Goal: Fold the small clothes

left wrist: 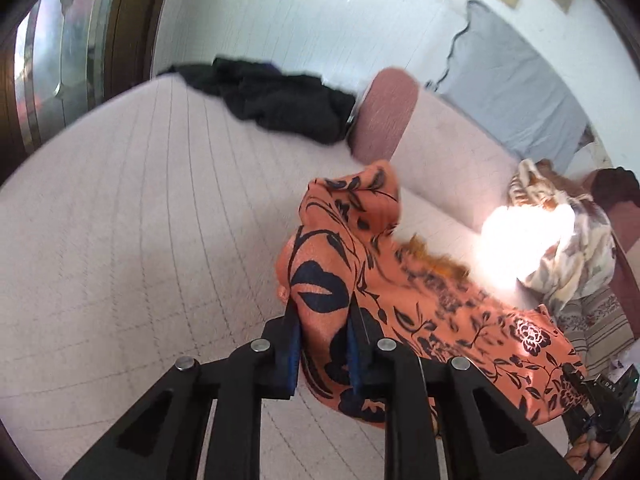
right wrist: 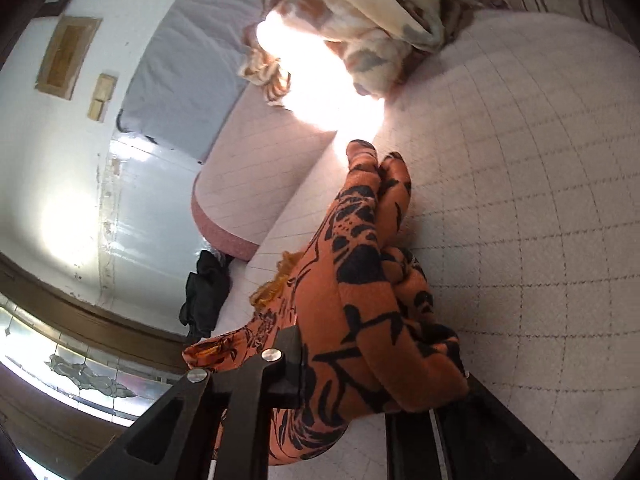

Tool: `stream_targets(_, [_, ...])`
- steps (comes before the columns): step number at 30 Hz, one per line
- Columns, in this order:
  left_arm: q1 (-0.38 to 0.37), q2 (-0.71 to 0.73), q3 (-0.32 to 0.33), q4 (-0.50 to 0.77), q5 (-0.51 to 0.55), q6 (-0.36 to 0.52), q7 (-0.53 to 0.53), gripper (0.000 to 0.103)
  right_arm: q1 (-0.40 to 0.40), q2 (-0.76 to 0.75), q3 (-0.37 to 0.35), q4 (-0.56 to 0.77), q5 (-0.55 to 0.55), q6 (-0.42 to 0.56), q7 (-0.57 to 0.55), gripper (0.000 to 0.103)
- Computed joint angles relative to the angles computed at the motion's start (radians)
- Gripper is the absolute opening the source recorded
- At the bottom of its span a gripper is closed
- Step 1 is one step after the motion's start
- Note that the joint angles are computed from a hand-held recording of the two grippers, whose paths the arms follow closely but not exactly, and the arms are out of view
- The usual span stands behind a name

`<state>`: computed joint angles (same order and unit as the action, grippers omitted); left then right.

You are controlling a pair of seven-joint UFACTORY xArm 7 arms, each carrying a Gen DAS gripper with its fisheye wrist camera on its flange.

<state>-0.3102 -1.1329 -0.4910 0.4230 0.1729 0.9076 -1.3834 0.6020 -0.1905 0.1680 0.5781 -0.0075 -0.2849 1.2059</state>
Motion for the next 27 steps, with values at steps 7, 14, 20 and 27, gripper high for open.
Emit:
stream_targets(7, [-0.207,-0.107,-0.146,0.034,-0.168,0.258,-0.072,0.026,0.058,-0.408,0.103,-0.254,0.100,0.194,0.028,0.016])
stream_targets(14, [-0.431,-0.196,-0.116,-0.098,-0.276,0.390,-0.241,0.055,0.267,-0.575,0.049,-0.531,0.198,0.273,0.152,0.038])
stream_targets(20, [-0.338,-0.217,-0.145,0.034,-0.147,0.552,-0.192,0.059,0.079,-0.682,0.098,-0.408,0.057,0.503,0.043,0.055])
stream_targets(27, [-0.296,-0.097,-0.141,0.019,-0.142,0.361,-0.068,0.059,-0.049,-0.234,0.018,-0.094,-0.033,0.496,-0.303,0.055])
